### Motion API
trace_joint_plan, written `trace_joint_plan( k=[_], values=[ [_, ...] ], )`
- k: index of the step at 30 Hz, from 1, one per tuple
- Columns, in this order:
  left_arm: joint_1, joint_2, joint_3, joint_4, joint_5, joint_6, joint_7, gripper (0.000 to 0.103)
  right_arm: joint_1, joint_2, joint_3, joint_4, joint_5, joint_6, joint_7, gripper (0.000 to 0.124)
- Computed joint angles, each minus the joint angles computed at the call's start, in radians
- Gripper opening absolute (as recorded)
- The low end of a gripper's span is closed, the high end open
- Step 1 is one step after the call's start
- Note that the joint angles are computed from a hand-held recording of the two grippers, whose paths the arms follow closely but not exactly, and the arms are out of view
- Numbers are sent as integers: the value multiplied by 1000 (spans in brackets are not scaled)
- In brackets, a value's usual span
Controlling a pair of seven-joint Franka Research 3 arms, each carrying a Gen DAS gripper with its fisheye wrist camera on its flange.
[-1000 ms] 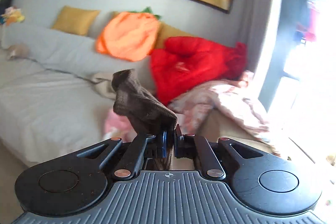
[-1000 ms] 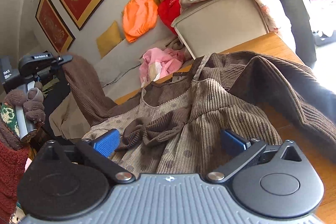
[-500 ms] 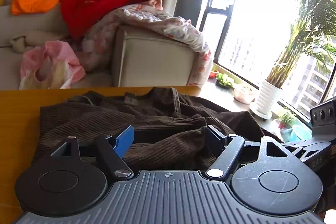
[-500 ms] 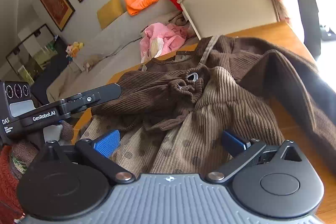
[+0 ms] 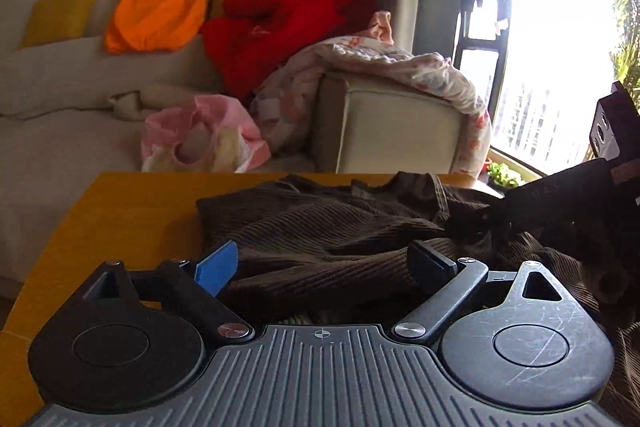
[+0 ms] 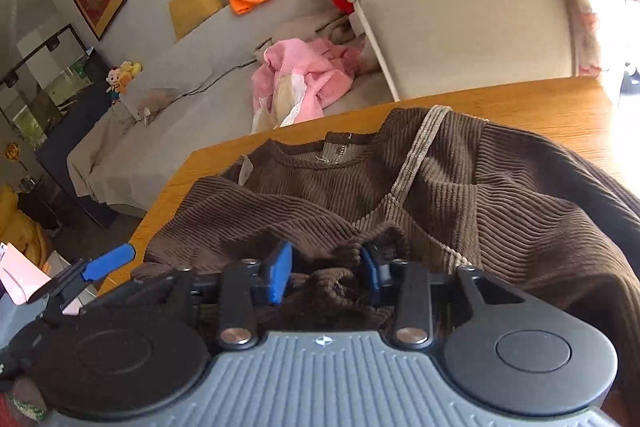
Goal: Fold clothes
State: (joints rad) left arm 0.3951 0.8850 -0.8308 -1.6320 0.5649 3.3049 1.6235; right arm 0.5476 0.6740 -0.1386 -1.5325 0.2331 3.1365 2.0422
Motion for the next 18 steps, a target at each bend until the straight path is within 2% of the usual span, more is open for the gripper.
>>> trace_joint_plan(
  k=[1, 2, 3, 5, 6, 7, 8, 10, 12, 13, 16, 18],
  values=[
    [13, -5, -21, -6, -33, -29, 36, 96, -24, 22, 30, 43, -3, -15, -19, 15],
    [51, 21, -77, 3, 4, -63, 25, 97, -35, 45, 44, 96, -15, -40, -38, 14],
    [98, 60, -155, 8, 4, -103, 61, 98, -27, 64, 30, 142, -32, -63, -46, 11],
    [173, 155, -307, 28, -15, -186, 142, 103, 33, 89, -65, 226, -99, -83, -37, 10],
    [190, 206, -369, 50, -36, -226, 177, 103, 58, 100, -110, 262, -131, -87, -28, 9],
    [198, 250, -419, 75, -60, -264, 207, 103, 60, 99, -121, 283, -147, -88, -24, 9],
    [191, 276, -443, 99, -84, -285, 223, 103, 78, 93, -154, 277, -170, -79, -12, 9],
    [148, 300, -436, 155, -120, -291, 240, 103, 114, 82, -221, 266, -211, -60, 10, 9],
    [78, 271, -358, 216, -159, -310, 209, 103, 172, 82, -320, 225, -270, -70, 97, 9],
    [51, 259, -325, 240, -179, -332, 195, 103, 178, 83, -328, 209, -244, -98, 95, 9],
    [-39, 239, -212, 331, -239, -439, 138, 103, 181, 91, -340, 171, -281, -197, 146, 9],
    [-52, 230, -182, 320, -248, -407, 155, 103, 196, 95, -364, 143, -321, -255, 181, 9]
  ],
)
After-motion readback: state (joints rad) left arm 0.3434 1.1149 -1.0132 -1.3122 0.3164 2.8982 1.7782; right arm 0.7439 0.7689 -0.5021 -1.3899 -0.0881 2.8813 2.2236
